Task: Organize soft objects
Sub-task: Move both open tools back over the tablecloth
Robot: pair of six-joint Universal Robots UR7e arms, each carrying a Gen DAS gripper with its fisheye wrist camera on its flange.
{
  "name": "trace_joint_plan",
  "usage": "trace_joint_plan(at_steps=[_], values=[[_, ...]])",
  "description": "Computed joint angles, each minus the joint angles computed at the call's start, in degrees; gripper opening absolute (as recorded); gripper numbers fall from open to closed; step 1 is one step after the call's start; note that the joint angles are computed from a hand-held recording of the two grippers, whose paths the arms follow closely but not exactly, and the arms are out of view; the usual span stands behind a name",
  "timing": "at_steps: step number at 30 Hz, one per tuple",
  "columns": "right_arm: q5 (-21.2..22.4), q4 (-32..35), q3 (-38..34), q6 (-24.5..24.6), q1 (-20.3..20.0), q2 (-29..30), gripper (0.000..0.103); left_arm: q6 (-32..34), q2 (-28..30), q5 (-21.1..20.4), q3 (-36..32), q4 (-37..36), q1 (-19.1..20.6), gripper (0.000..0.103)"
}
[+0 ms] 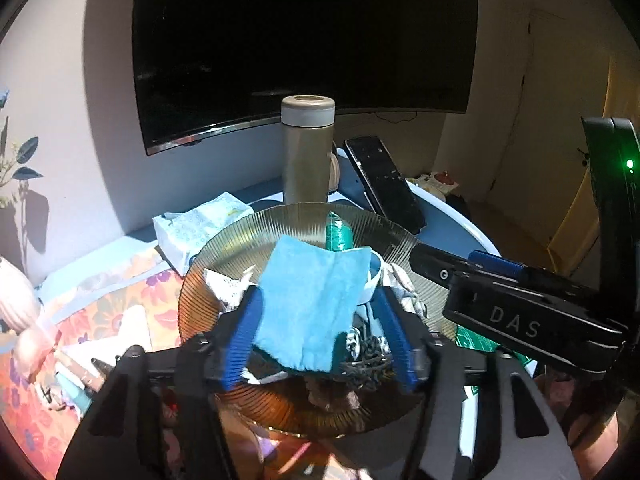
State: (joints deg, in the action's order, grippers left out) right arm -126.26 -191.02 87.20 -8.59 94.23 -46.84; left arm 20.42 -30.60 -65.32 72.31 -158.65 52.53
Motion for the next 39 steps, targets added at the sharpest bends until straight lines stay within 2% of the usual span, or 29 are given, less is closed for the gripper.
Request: trace_joint_plan(at_steps=[6, 10, 15, 17, 19, 24, 30, 34, 39], values=[[-0.7, -2.8, 3.9, 0.1, 1.3, -1.9, 0.067, 0.5, -4.8, -2.0, 6.3, -1.4, -1.0, 0.059], [-1.4, -6.9, 7.4, -1.1, 3.1, -2.7, 0.068, -5.0, -11.0, -8.0, 11.7, 1.9, -0.1, 0.059], [-1.8, -8.4, 9.7, -2.0, 5.3, -2.2, 0.068, -6.7, -17.8, -7.7, 18.6, -0.2, 0.7, 0.059], [-1.4, -8.8, 10.6, -2.0, 6.3, -1.7, 0.069, -7.3, -19.8, -5.5, 20.5, -1.6, 1.3, 0.063], [-0.7, -8.7, 10.9, -1.8, 7.4, -0.8, 0.074, -8.1, -21.5, -2.8, 21.7, -2.8, 2.3, 0.07], [1.0, -7.3, 9.9, -2.7, 10.0, 2.5, 0.078, -9.2, -24.8, 3.4, 22.0, -3.3, 6.2, 0.07], [2.9, -1.1, 4.2, -4.5, 12.7, 9.3, 0.084, -10.1, -25.7, 9.3, 18.6, -1.1, 11.2, 0.07], [3.8, 4.1, -1.0, -4.3, 13.4, 13.8, 0.084, -9.4, -24.9, 9.2, 16.0, 0.2, 14.0, 0.07], [1.5, 8.9, -8.9, -4.3, 13.8, 20.3, 0.084, -8.1, -21.3, 7.4, 10.6, 2.8, 16.4, 0.07]])
